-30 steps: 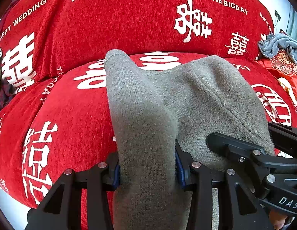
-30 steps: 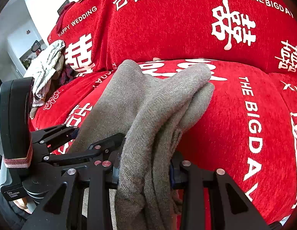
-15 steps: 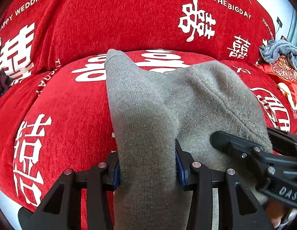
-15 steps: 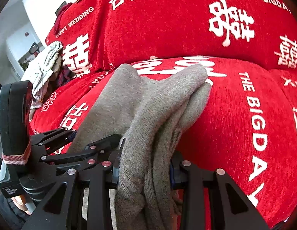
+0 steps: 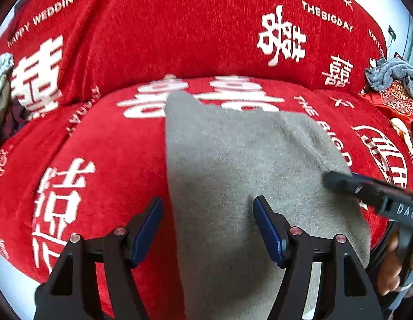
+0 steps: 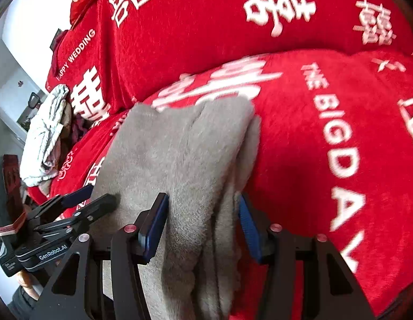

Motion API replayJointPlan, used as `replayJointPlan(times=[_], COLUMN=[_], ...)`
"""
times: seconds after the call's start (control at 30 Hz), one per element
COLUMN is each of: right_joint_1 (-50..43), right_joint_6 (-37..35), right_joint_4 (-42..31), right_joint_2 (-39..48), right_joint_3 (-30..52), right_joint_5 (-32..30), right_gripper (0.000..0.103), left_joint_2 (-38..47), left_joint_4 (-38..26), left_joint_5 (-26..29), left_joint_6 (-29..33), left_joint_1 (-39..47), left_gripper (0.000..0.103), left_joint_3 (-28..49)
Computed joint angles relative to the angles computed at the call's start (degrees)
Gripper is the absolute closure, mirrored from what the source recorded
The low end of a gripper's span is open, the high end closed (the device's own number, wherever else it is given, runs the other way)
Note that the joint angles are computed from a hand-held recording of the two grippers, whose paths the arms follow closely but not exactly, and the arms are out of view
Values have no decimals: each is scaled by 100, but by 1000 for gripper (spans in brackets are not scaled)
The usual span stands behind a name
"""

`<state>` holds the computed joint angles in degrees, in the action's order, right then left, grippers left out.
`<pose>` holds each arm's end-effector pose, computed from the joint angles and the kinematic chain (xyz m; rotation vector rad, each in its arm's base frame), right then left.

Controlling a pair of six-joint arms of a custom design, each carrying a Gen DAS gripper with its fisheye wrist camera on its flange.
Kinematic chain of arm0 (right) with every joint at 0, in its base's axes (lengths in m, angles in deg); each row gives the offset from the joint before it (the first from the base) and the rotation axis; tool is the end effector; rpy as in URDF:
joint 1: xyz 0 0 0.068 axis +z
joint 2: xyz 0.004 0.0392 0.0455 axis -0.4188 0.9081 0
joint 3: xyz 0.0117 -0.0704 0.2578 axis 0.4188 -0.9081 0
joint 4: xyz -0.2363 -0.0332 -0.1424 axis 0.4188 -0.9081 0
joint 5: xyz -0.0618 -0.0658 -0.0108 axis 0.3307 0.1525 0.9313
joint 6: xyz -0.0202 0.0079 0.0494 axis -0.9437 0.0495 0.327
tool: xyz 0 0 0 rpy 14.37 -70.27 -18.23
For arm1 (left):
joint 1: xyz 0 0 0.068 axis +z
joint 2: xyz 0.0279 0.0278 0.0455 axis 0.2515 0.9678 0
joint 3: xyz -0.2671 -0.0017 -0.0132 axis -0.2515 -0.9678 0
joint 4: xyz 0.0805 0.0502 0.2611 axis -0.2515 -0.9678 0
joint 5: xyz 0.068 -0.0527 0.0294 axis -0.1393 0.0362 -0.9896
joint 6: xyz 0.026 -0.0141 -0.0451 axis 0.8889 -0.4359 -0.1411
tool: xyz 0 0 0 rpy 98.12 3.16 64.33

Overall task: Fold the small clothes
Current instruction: 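Lay the folded sweater flat and open both grippers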

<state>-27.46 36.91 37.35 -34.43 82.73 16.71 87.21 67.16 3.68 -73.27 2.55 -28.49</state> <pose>0.1645 -0.0019 0.0976 0.4387 2.3633 0.3546 0.2529 -0.0633 0.1079 0.6947 2.4442 -0.3158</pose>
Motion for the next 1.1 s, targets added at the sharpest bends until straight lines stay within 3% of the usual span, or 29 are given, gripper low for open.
replayJointPlan(times=[0.07,0.17,0.27,0.33,0.37,0.4,0.47,0.57,0.83,0.9,1.03,1.1], right_joint_1=[61,314,716,940,1109,1148,1038,873,2360,2748,2699,3084], right_joint_6=[-31,-76,-193,-221,-161,-144,-73,-44,399,650,886,1148], right_joint_4=[-578,-1107,-891,-488,-238,-65,358,229,-1859,-1931,-1175,-1466], right_joint_2=[-894,-1752,-1334,-551,-70,267,813,578,-2020,-2041,-1226,-1475], right_joint_3=[-48,-8,111,184,226,244,217,160,-86,-245,-538,-512], right_joint_5=[187,258,143,29,234,363,271,110,1033,1271,1180,1578], right_gripper=[46,45,45,44,43,43,43,43,39,34,34,34], left_joint_2=[-221,-184,267,465,501,505,497,434,-832,-850,-669,-948], left_joint_4=[-29,172,190,216,271,406,705,617,299,349,509,355], left_joint_5=[50,-485,-668,-711,-770,-922,-1070,-877,-258,-324,-444,-459], left_joint_6=[63,50,-74,-162,-185,-228,-196,-118,258,329,235,160], left_joint_1=[89,-56,-81,-56,-58,-89,-109,29,190,113,29,39], left_gripper=[32,32,32,32,25,11,8,8,8,8,8,8], left_joint_3=[-71,-82,121,190,168,100,-72,-100,-862,-1034,-1124,-1168])
